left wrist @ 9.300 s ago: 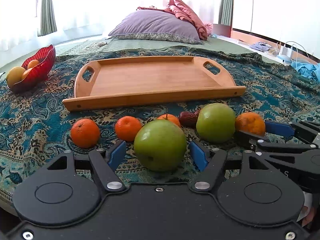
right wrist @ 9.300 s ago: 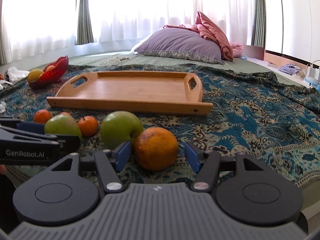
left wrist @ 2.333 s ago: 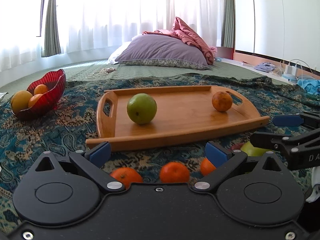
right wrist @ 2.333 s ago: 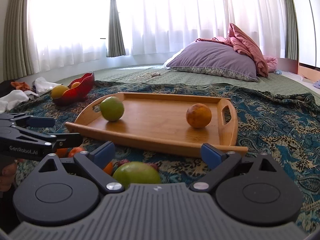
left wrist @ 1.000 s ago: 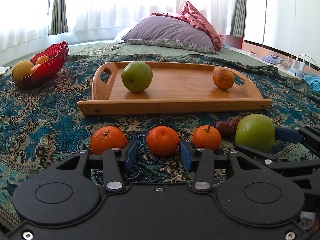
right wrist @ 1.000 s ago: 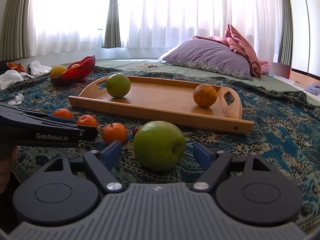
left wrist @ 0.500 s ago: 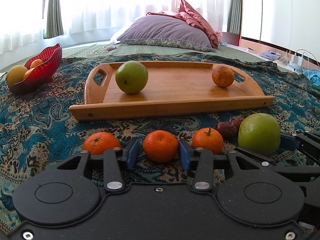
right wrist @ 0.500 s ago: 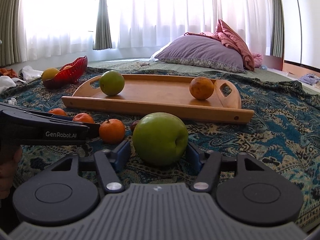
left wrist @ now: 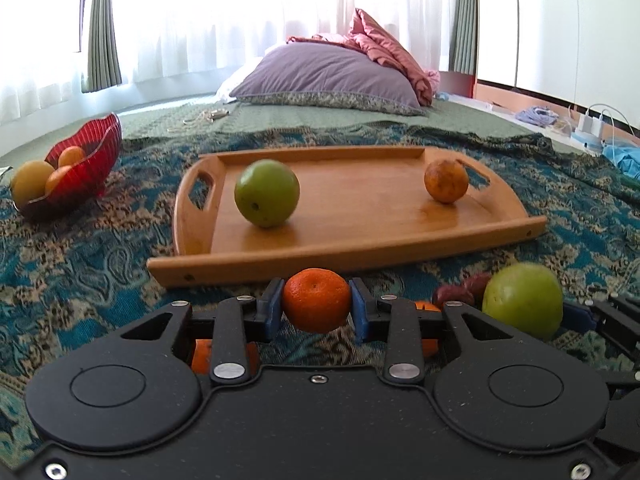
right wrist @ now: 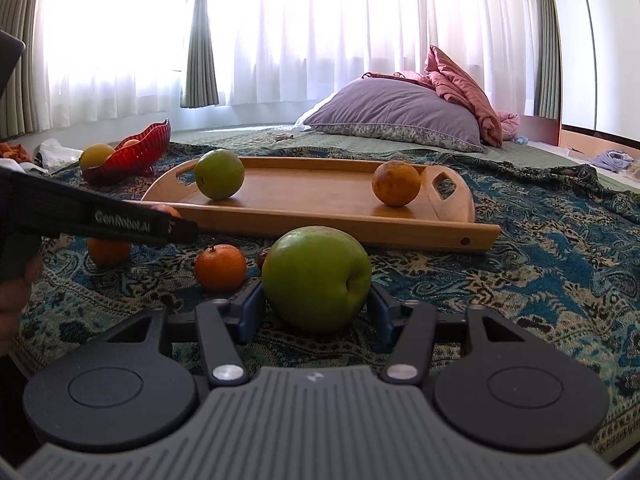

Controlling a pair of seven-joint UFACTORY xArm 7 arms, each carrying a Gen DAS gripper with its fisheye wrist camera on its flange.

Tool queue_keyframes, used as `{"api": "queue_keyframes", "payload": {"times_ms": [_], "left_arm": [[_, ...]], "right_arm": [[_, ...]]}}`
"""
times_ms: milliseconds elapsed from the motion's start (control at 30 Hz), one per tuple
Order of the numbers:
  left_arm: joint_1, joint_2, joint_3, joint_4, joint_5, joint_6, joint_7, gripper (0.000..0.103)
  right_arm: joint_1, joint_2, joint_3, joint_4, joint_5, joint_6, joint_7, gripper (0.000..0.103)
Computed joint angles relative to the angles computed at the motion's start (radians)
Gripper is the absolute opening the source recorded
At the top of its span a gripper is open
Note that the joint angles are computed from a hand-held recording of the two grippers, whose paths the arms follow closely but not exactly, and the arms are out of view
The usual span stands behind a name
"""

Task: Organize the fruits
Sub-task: 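Carry the tangerine with the left gripper while the right gripper carries the apple onto the tray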

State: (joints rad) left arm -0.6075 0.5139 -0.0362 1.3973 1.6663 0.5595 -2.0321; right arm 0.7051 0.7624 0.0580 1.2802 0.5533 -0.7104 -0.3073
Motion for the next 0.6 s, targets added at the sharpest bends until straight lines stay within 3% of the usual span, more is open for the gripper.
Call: {"api": "queue_keyframes", "payload": {"times_ms": [600], "left_arm": [[0.011,-0.013,0.010,0.033,-0.008,0.009,0.029,0.033]], "right_arm": [[-0.035,-0.004,0.010,0.048,-0.027,-0.040,0.023,0.059]]}}
